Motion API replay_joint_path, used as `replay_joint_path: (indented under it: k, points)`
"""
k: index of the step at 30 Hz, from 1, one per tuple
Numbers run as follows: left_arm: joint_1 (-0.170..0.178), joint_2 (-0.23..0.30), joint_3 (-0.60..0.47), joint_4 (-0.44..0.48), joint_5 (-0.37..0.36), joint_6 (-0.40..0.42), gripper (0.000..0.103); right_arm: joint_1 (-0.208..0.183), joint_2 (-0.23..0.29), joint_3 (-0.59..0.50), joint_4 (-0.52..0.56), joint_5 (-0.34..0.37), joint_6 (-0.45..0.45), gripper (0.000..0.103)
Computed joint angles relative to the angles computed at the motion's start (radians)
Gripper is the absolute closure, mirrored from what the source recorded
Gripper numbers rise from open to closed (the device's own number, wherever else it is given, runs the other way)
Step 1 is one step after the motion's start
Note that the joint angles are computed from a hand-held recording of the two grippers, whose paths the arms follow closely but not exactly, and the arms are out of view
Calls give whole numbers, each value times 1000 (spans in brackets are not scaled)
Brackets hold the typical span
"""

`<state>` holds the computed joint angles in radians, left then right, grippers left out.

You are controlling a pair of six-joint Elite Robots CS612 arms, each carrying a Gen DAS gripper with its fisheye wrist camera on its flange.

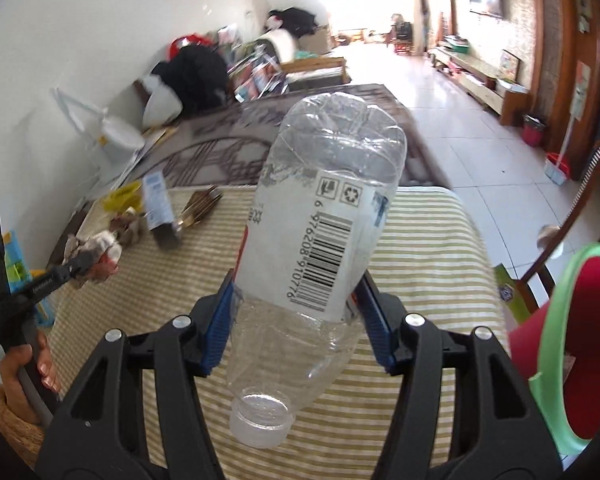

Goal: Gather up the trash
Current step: 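Drop the water bottle into the bucket with right tool while left tool carries the paper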

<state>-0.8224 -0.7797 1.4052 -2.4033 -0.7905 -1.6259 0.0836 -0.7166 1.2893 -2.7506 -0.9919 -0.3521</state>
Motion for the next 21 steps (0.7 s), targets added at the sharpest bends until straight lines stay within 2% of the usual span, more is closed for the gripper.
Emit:
replay_joint_path:
  k: [4,9,12,16,18,21]
  points:
    - [-13,18,-45,51,7,7,61,-24,11,-10,-12,20,47,47]
    - [-38,62,-116,12,-11,60,61,-49,13,-2,-45,43,90,47]
    - [-44,102,-191,-40,-33,157,61,-66,14,0,-63,49,111,47]
    - [-51,146,-285,-85,-21,281,60,-91,18,1,-113,41,161,47]
    - [-55,172,-339,-102,-27,340,60,-105,20,3,-144,28,190,47]
    - [-58,207,-406,-114,-44,398,60,-131,26,5,-222,-29,264,47]
